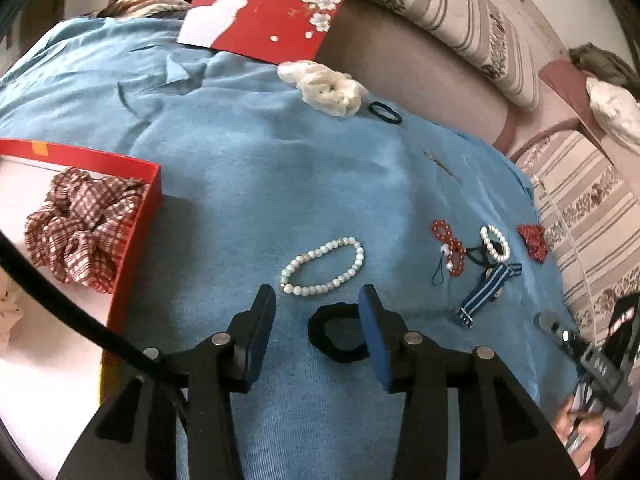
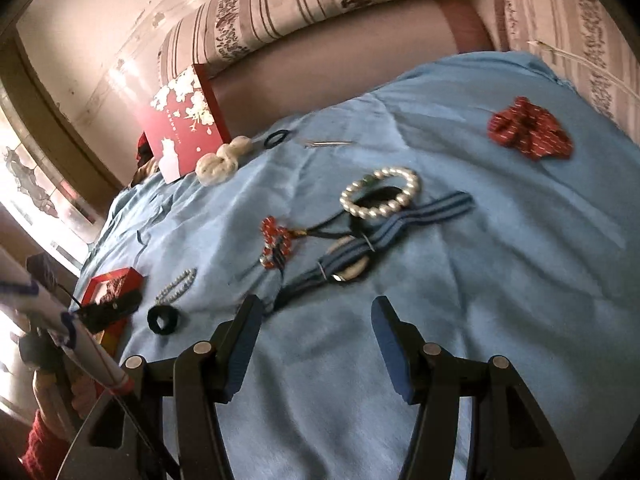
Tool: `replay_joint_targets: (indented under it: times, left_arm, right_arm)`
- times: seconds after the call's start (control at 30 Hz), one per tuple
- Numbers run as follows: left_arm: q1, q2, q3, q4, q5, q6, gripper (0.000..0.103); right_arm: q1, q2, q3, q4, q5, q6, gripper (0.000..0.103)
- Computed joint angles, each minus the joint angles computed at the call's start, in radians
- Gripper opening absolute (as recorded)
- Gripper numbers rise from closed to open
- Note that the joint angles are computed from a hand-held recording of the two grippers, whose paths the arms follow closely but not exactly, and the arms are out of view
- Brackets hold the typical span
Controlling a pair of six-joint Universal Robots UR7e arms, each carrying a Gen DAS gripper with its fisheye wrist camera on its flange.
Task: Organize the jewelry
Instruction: 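Grasp the black hair tie with the left tool while the right tool grasps the blue striped watch, then carry the hair tie and watch into the red tray and open both tools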
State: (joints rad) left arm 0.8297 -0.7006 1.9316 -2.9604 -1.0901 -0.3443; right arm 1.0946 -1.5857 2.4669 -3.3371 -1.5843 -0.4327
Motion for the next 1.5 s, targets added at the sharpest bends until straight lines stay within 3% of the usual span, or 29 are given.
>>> replay_joint_targets:
  times: [0.37, 0.43, 0.5, 0.57, 0.6, 0.67, 0.93, 1.1, 1.37, 1.5]
  left_arm:
    - [0.045, 0.022, -0.024, 0.014, -0.095, -0.005, 0.042]
    - [0.042, 0.033, -0.031, 0.023, -0.114, 0.007, 0.042]
    - [0.036, 0.043, -0.034, 0.035, -0.135, 0.02, 0.038]
    - [0.024, 0.055, -0.037, 0.056, -0.136, 0.018, 0.013]
    - [0.019, 0.06, -0.04, 0.07, -0.132, 0.011, 0.004]
    - [0.003, 0.063, -0.027, 0.053, -0.11, -0.002, 0.004]
    - [-0.07, -0.032, 0.072, -0.048, -0.109, 0.0, 0.004]
    - [-0.102, -0.13, 0.133, -0.077, -0.076, -0.024, 0.004]
    - [-0.125, -0.377, 0.272, -0.05, 0.026, -0.051, 0.004]
    - [-0.126, -0.513, 0.335, 0.006, 0.132, -0.075, 0.004]
  right_arm:
    - [0.063, 0.171, -0.108, 0.04, 0.001, -0.007, 0.06]
    - [0.071, 0.196, -0.121, 0.035, -0.011, -0.014, 0.052]
    - [0.076, 0.219, -0.136, 0.04, -0.022, -0.013, 0.029]
    - [0.074, 0.227, -0.139, 0.047, -0.02, -0.013, 0.008]
    - [0.071, 0.224, -0.138, 0.053, -0.014, -0.009, 0.006]
    - [0.07, 0.216, -0.133, 0.046, -0.002, -0.002, 0.003]
    - [0.077, 0.098, -0.07, 0.031, 0.09, 0.027, 0.002]
    - [0.119, 0.027, -0.051, 0.061, 0.091, 0.039, 0.002]
    - [0.272, -0.017, -0.044, 0.073, 0.016, 0.032, 0.002]
    - [0.38, -0.002, -0.052, 0.064, -0.026, 0.033, 0.002]
